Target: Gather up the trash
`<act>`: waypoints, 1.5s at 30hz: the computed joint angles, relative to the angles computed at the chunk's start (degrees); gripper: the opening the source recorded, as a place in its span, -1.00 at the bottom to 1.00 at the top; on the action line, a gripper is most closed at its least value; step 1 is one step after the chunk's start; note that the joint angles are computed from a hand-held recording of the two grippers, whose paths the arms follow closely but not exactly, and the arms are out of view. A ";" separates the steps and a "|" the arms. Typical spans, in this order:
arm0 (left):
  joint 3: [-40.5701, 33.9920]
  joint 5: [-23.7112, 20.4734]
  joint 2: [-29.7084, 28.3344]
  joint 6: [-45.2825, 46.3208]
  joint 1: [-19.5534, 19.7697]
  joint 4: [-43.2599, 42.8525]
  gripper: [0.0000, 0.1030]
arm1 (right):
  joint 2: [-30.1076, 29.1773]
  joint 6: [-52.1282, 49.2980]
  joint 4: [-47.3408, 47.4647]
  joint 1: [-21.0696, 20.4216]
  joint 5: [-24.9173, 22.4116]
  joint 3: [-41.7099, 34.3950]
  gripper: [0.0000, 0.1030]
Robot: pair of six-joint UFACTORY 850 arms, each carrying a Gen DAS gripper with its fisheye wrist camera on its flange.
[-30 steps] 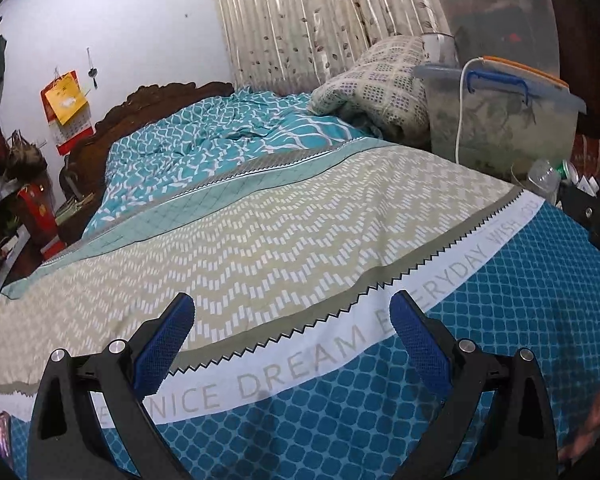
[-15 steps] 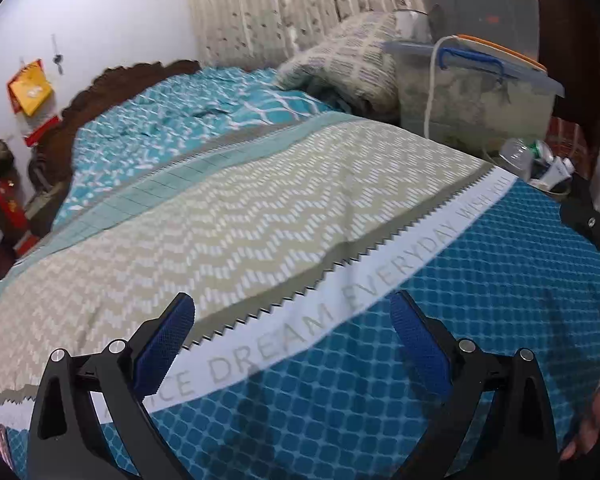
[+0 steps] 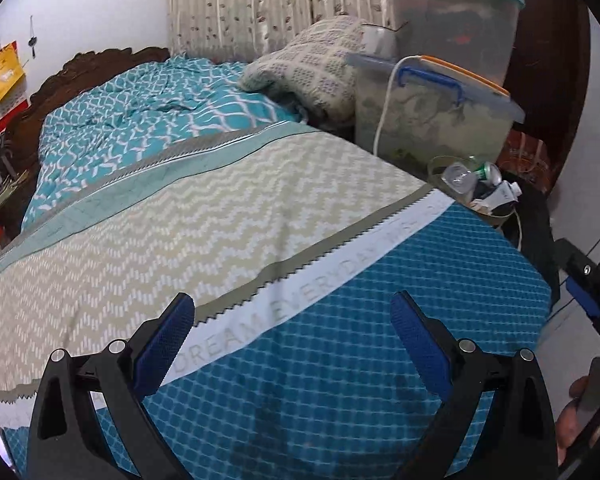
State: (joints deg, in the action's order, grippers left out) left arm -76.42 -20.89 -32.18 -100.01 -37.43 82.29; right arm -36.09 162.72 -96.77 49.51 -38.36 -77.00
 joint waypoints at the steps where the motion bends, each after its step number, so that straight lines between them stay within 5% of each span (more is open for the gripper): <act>1: -0.47 -0.03 -0.24 1.10 -0.27 -0.94 0.83 | 0.26 0.45 -0.76 -0.02 0.41 0.43 0.93; 15: -3.74 0.99 -1.74 12.42 0.25 -13.23 0.83 | 1.17 6.59 -7.82 -0.48 4.72 2.45 0.93; 45: -1.85 -6.11 -0.85 8.93 -1.74 -8.56 0.83 | 2.85 5.50 -6.17 1.23 0.09 4.33 0.93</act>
